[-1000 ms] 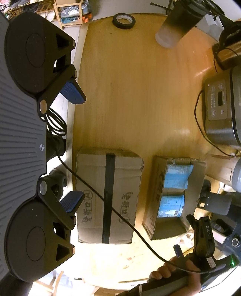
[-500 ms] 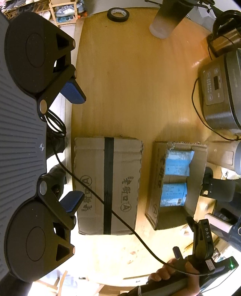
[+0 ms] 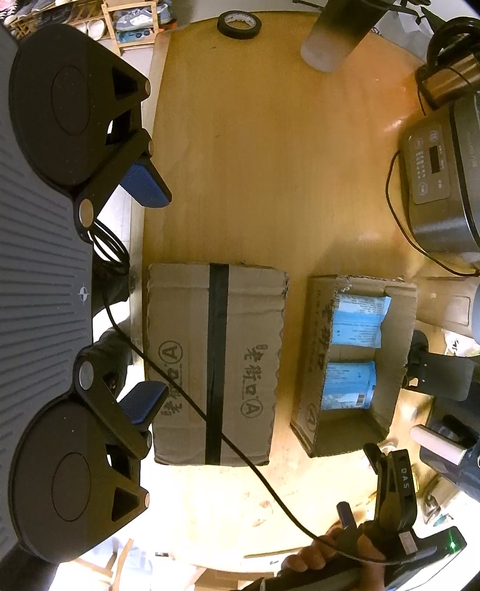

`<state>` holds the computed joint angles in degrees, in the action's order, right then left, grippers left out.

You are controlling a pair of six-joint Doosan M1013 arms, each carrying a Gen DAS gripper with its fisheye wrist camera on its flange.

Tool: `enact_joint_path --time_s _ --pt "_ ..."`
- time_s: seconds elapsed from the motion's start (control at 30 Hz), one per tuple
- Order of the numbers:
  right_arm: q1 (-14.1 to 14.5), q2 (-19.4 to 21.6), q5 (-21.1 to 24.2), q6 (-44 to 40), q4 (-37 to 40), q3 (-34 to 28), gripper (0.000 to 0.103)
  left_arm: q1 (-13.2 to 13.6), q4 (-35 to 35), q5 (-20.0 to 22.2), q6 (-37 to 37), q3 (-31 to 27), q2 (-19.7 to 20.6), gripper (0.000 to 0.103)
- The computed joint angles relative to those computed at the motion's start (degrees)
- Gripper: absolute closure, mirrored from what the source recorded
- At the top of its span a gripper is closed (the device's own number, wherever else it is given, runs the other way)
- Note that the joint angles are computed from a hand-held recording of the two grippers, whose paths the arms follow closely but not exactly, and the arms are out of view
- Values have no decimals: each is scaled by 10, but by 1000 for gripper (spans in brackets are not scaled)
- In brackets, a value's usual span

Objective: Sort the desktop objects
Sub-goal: 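Raise the open right tool out of the box and pull it back, then bring both tools to the sides of the taped cardboard box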

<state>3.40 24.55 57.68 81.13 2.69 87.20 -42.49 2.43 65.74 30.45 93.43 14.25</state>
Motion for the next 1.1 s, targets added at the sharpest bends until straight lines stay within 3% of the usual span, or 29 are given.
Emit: enact_joint_path --time_s 1.1 --pt "-22 -88 26 -61 42 103 0 19 -4 -13 12 2 14 0"
